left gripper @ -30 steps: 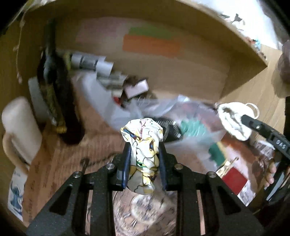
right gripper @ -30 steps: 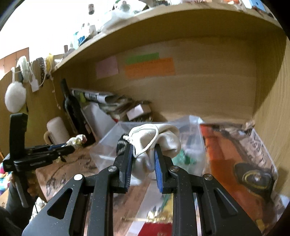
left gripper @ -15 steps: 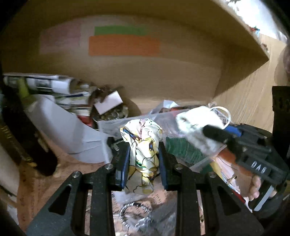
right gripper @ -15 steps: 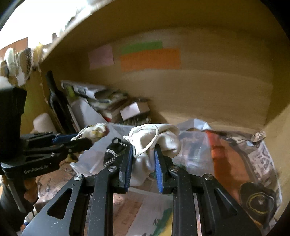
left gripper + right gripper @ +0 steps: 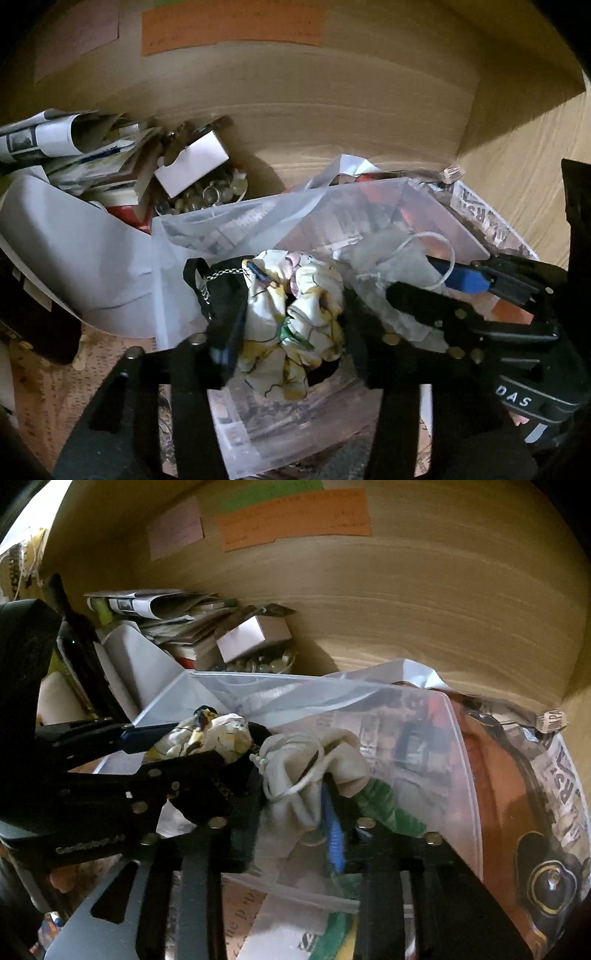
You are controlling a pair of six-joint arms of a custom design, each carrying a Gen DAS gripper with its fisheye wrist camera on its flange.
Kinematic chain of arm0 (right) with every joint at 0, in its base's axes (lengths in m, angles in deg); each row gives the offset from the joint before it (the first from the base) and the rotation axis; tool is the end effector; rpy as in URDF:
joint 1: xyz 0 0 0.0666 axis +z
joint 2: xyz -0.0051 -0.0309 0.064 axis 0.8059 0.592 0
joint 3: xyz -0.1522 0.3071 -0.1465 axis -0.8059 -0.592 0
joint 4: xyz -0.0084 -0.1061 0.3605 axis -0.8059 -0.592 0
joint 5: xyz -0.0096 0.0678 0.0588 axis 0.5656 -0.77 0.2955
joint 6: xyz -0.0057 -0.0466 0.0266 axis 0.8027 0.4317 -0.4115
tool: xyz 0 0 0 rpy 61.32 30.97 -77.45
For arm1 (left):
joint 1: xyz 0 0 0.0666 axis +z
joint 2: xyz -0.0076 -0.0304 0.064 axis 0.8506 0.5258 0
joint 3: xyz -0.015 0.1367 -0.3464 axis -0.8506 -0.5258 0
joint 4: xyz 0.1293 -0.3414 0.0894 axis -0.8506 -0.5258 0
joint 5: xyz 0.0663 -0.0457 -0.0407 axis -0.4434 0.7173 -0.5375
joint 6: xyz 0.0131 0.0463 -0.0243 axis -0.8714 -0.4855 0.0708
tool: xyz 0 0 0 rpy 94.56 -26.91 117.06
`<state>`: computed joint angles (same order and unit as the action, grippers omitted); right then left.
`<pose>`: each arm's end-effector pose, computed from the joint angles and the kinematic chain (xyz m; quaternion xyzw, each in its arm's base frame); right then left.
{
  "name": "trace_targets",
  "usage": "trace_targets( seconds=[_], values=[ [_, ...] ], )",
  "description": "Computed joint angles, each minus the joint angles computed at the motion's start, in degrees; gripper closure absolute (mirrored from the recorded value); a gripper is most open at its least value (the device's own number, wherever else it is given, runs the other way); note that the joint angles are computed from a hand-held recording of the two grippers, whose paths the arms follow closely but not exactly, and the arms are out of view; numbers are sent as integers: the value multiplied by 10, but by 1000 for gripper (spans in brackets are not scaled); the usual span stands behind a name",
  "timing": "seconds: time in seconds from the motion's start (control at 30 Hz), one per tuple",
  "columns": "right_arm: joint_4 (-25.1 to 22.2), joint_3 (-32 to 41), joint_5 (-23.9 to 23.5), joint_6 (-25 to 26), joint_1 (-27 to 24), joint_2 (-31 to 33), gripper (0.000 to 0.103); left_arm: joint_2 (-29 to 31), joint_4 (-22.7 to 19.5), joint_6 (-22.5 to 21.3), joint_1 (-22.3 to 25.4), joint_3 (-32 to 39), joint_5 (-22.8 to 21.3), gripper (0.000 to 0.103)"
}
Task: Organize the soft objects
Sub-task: 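Lower both items into the box and open both tools, then reach left tool to the bagged grey knit item while right tool reaches the red pouch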
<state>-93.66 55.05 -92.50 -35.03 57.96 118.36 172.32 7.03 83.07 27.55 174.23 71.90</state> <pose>0.4770 0.0518 0.5065 -0.2595 0.8773 0.1849 0.3588 0.4557 -0.2620 0.5103 0.0179 0.9297 -0.0640 0.3622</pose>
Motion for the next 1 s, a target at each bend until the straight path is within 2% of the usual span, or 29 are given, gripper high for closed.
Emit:
trace_targets(
  seconds=[0.07, 0.17, 0.37, 0.47, 0.5, 0.57, 0.73, 0.9, 1.0],
  values=[
    [9, -7, 4, -1, -2, -9, 52, -8, 4, 2, -3, -7, -6, 49],
    [24, -15, 8, -1, -5, -22, 37, -22, 8, 2, -4, -14, -9, 42],
    [57, -37, 1, -5, -23, -62, 26, -64, 26, 5, -15, -38, -19, 37],
    [75, -53, -10, -11, -35, -88, 22, -96, 48, 8, -28, -66, -40, 15],
    [84, -60, -14, -14, -38, -97, 20, -110, 56, 8, -36, -78, -56, 11],
    [98, -77, -25, -15, -47, -117, 16, -125, 55, 6, -48, -91, -74, 8],
    [104, -115, -45, -11, -70, -156, 14, -154, 39, 16, -70, -122, -91, 6],
    [93, -161, -49, -5, -89, -187, 14, -167, 18, 44, -86, -156, -79, 6],
    [67, -181, -56, 4, -102, -195, 14, -168, 12, 59, -92, -173, -67, 6]
  ],
)
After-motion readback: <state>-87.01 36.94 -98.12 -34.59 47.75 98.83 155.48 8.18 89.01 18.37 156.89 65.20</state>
